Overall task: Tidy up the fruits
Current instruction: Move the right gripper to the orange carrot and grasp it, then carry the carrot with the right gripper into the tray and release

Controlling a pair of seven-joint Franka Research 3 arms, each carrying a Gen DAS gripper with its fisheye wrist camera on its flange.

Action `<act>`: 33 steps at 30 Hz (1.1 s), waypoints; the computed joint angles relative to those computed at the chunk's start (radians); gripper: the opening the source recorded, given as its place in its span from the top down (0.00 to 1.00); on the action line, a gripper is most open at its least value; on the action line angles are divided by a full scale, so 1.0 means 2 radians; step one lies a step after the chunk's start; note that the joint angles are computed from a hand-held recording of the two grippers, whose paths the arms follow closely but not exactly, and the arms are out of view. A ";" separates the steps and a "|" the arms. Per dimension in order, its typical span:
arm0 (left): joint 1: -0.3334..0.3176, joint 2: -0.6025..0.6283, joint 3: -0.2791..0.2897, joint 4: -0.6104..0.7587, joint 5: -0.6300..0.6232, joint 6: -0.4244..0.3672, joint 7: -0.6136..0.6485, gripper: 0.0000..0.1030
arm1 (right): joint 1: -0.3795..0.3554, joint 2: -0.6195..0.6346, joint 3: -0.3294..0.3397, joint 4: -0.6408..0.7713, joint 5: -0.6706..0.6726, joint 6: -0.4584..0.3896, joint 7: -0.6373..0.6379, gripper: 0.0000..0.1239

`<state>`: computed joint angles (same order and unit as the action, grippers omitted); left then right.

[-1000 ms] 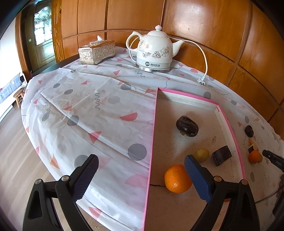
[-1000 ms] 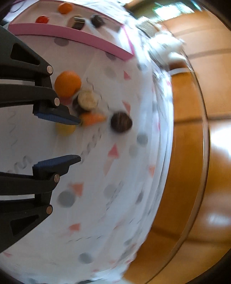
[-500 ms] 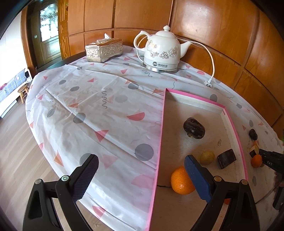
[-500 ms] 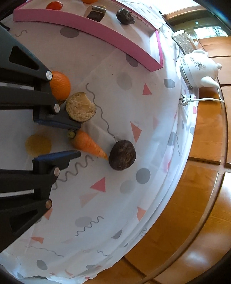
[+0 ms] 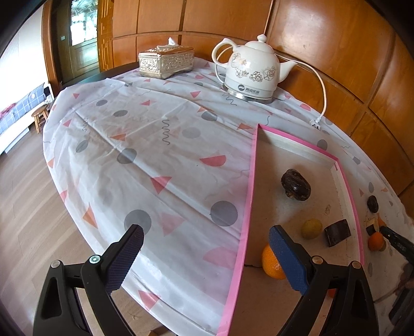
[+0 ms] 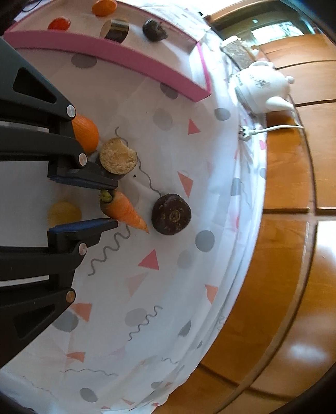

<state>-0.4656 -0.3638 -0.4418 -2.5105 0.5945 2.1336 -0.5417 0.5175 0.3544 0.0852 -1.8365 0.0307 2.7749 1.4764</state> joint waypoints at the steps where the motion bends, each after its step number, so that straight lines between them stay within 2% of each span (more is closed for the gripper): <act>1: 0.000 -0.001 0.000 -0.001 -0.002 0.001 -0.001 0.05 | -0.003 -0.008 0.002 -0.010 0.006 0.007 0.001 0.82; 4: -0.002 -0.007 -0.001 -0.006 -0.005 0.002 -0.009 0.05 | -0.004 -0.032 0.003 -0.039 0.019 0.035 0.012 0.82; 7: -0.003 -0.010 -0.003 -0.007 -0.005 0.001 -0.012 0.05 | -0.016 -0.057 0.019 -0.066 0.046 0.052 -0.001 0.82; 11: -0.005 -0.015 -0.004 -0.011 -0.008 0.002 -0.019 0.05 | -0.037 -0.087 0.059 -0.092 0.127 0.065 -0.067 0.82; 14: -0.006 -0.019 -0.005 -0.014 -0.010 0.003 -0.025 0.05 | -0.038 -0.102 0.082 -0.102 0.192 0.062 -0.127 0.83; 20: -0.009 -0.028 -0.009 -0.017 -0.013 -0.005 -0.032 0.04 | -0.007 -0.106 0.100 -0.095 0.264 0.035 -0.223 0.83; 24: -0.011 -0.031 -0.012 -0.017 -0.012 -0.009 -0.034 0.04 | 0.020 -0.098 0.104 -0.086 0.268 0.017 -0.254 0.84; 25: -0.011 -0.032 -0.012 -0.017 -0.012 -0.011 -0.035 0.04 | 0.024 -0.096 0.107 -0.084 0.272 0.014 -0.266 0.89; 28: -0.012 -0.035 -0.012 -0.019 -0.011 -0.010 -0.036 0.04 | 0.040 -0.091 0.109 -0.081 0.267 0.004 -0.281 0.89; 33: -0.014 -0.039 -0.013 -0.025 -0.014 -0.009 -0.041 0.04 | 0.061 -0.075 0.098 -0.078 0.223 -0.002 -0.249 0.89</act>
<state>-0.4926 -0.4424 -0.4669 -2.5599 0.5664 2.1163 -0.6228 0.6393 0.2041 0.2803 -1.9917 0.4759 2.7701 0.9788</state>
